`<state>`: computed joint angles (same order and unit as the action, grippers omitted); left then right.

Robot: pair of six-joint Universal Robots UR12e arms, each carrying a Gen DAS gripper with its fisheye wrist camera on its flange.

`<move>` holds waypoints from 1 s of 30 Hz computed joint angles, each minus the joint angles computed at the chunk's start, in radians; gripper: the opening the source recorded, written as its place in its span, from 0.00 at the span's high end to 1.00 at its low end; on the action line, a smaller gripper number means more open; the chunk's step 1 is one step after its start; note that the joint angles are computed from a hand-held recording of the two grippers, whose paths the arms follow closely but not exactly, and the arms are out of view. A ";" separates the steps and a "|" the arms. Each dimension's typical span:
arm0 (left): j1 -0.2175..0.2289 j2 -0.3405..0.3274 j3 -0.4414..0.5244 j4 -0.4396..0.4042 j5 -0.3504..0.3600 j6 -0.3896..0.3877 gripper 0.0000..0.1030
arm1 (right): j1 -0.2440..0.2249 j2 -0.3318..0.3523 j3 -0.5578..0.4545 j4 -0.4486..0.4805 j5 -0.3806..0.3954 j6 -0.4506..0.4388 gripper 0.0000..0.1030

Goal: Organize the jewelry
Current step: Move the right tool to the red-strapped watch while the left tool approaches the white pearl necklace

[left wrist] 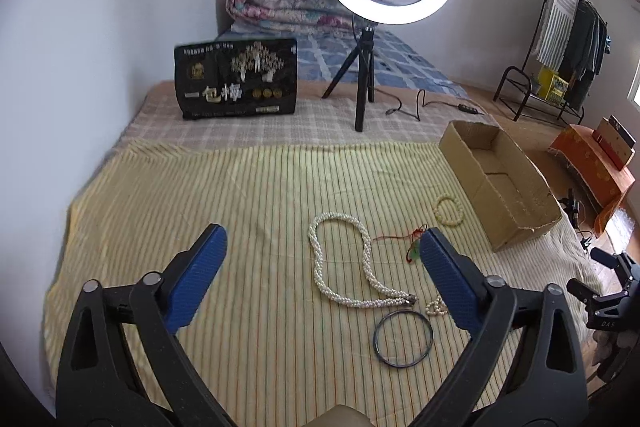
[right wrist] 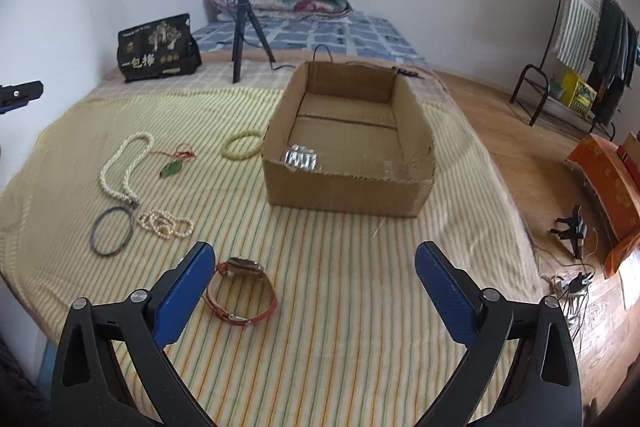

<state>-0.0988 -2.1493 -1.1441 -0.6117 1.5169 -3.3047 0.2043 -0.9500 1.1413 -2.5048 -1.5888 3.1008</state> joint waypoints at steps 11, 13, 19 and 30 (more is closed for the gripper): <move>0.031 -0.084 0.091 -0.249 -0.164 -0.092 0.41 | -0.021 0.028 -0.048 0.187 0.104 0.043 0.24; 0.033 -0.097 0.106 -0.283 -0.173 -0.103 0.41 | -0.023 0.034 -0.054 0.213 0.115 0.048 0.24; 0.037 -0.145 0.166 -0.376 -0.192 -0.141 0.54 | -0.036 0.047 -0.067 0.252 0.187 0.086 0.39; 0.025 -0.192 0.234 -0.417 -0.138 -0.135 0.56 | -0.033 0.073 -0.102 0.297 0.209 0.079 0.49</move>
<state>-0.0740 -2.3413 -0.9103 -1.0285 1.3786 -3.4396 0.1710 -0.8773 1.0389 -2.2075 -1.3795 3.1796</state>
